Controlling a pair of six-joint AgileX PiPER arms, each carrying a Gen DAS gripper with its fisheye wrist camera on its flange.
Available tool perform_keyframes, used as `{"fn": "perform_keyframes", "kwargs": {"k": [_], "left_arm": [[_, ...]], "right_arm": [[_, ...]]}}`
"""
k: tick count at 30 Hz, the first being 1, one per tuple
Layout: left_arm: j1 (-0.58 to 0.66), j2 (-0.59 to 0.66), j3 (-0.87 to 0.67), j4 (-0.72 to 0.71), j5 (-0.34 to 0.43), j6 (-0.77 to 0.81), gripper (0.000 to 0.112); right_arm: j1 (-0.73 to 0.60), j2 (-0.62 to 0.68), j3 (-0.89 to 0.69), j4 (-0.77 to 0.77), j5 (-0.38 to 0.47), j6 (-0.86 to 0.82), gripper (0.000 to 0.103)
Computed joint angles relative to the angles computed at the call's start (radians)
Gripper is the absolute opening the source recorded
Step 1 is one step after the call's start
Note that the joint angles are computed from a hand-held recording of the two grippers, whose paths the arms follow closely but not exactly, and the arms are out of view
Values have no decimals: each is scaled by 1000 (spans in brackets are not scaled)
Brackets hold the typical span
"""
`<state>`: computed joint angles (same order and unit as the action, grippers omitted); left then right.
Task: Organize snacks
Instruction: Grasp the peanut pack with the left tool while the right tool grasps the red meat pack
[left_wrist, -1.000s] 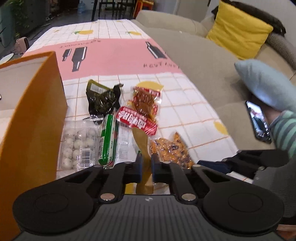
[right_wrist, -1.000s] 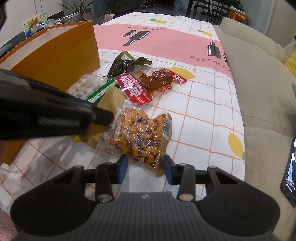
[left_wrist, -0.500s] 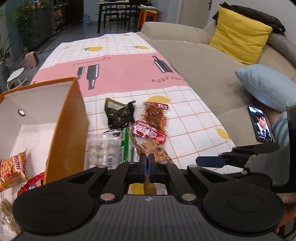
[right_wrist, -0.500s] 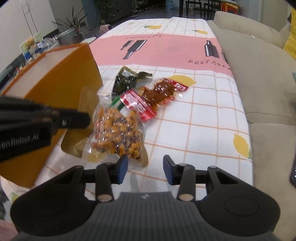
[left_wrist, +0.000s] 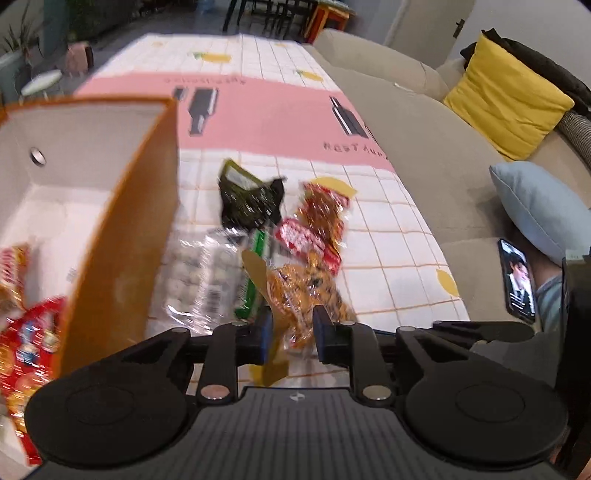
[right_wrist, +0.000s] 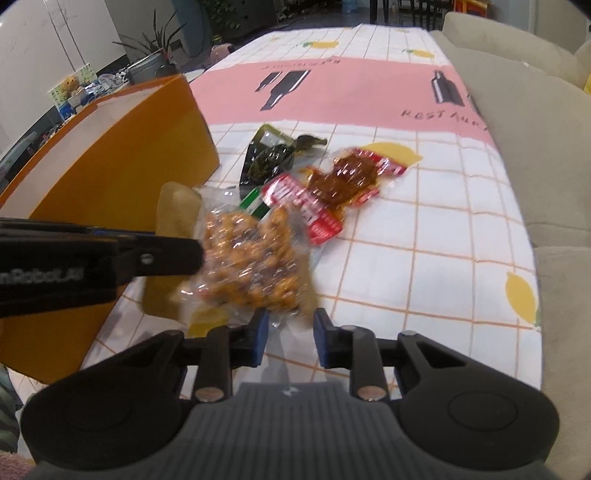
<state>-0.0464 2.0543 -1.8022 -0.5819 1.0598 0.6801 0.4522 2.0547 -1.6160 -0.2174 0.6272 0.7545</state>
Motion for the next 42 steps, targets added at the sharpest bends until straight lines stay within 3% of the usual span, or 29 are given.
{"fn": "perform_keyframes", "kwargs": {"k": [4, 9, 10, 13, 17, 20, 24, 29, 33, 35, 37, 42], "left_arm": [[-23, 5, 25, 48, -61, -32, 24], [-14, 73, -55, 64, -2, -117, 30], [-15, 82, -61, 70, -1, -128, 35], [-8, 91, -52, 36, -19, -122, 35], [-11, 77, -21, 22, -50, -95, 6], [-1, 40, 31, -35, -77, -38, 0], [4, -20, 64, -54, -106, -5, 0], [0, -51, 17, 2, -121, -44, 0], [3, -54, -21, 34, -143, -61, 0], [4, -40, -51, 42, -142, -74, 0], [3, -27, -75, 53, -143, -90, 0], [0, 6, -126, 64, -145, -119, 0]], "right_arm": [[12, 12, -13, -10, 12, -5, 23], [6, 10, -8, 0, -3, -16, 22], [6, 11, -9, 3, -5, -20, 22], [6, 16, -17, 3, -4, -26, 22], [8, 17, -17, 0, -1, -32, 22], [10, 15, -29, -6, 24, -27, 22], [22, -22, -11, -108, 43, 67, 24], [10, -36, -15, -194, 33, 202, 37], [-11, 34, -128, -214, 67, 233, 54], [-27, 65, -172, -211, 60, 260, 56], [-47, 113, -246, -185, 84, 263, 65], [-86, 260, -468, -123, 191, 257, 66]]}}
